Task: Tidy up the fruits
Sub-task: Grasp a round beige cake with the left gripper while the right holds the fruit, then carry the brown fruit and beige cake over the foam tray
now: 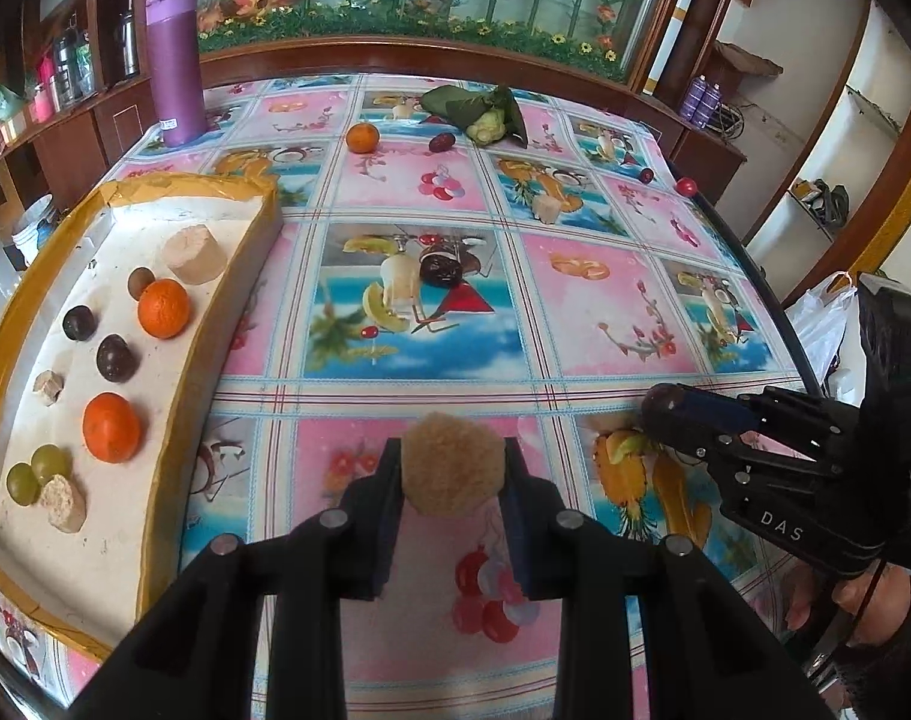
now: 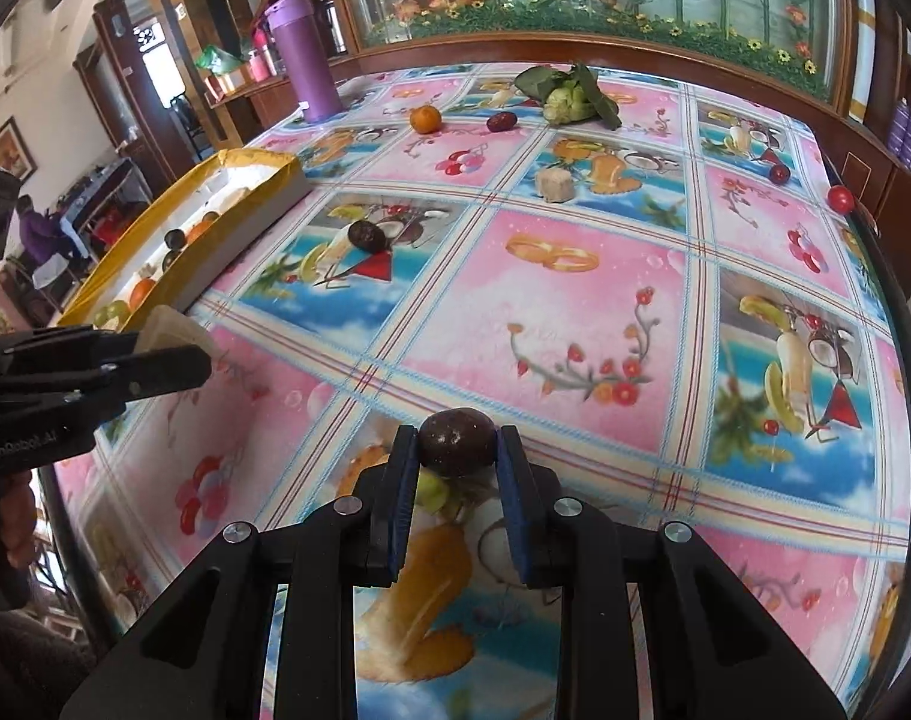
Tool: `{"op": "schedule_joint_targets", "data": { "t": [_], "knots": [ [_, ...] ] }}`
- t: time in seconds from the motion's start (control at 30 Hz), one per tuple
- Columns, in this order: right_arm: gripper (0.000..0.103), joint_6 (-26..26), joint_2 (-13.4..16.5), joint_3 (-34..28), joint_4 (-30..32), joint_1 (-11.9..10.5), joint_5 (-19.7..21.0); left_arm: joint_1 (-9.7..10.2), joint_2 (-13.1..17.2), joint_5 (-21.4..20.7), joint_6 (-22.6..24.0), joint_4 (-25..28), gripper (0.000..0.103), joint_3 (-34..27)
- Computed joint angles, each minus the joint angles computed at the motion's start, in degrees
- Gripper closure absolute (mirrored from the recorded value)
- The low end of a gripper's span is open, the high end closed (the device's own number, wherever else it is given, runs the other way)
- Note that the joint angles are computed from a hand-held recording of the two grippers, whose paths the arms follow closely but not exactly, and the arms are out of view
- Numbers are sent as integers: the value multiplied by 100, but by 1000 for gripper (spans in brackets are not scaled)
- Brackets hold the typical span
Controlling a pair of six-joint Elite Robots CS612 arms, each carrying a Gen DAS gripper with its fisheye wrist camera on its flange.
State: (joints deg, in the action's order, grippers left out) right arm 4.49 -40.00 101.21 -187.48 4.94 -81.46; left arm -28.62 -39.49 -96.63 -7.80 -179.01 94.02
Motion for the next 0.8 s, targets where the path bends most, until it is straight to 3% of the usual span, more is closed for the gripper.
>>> {"op": "schedule_joint_targets", "data": {
  "t": [0.33,0.8],
  "knots": [
    [77,-129,32,-273,127,230,81,172,-139,97,-74,-314,70,213],
    [78,-654,253,-1129,661,594,226,733,-177,399,-571,-440,70,252]
  ]
}}
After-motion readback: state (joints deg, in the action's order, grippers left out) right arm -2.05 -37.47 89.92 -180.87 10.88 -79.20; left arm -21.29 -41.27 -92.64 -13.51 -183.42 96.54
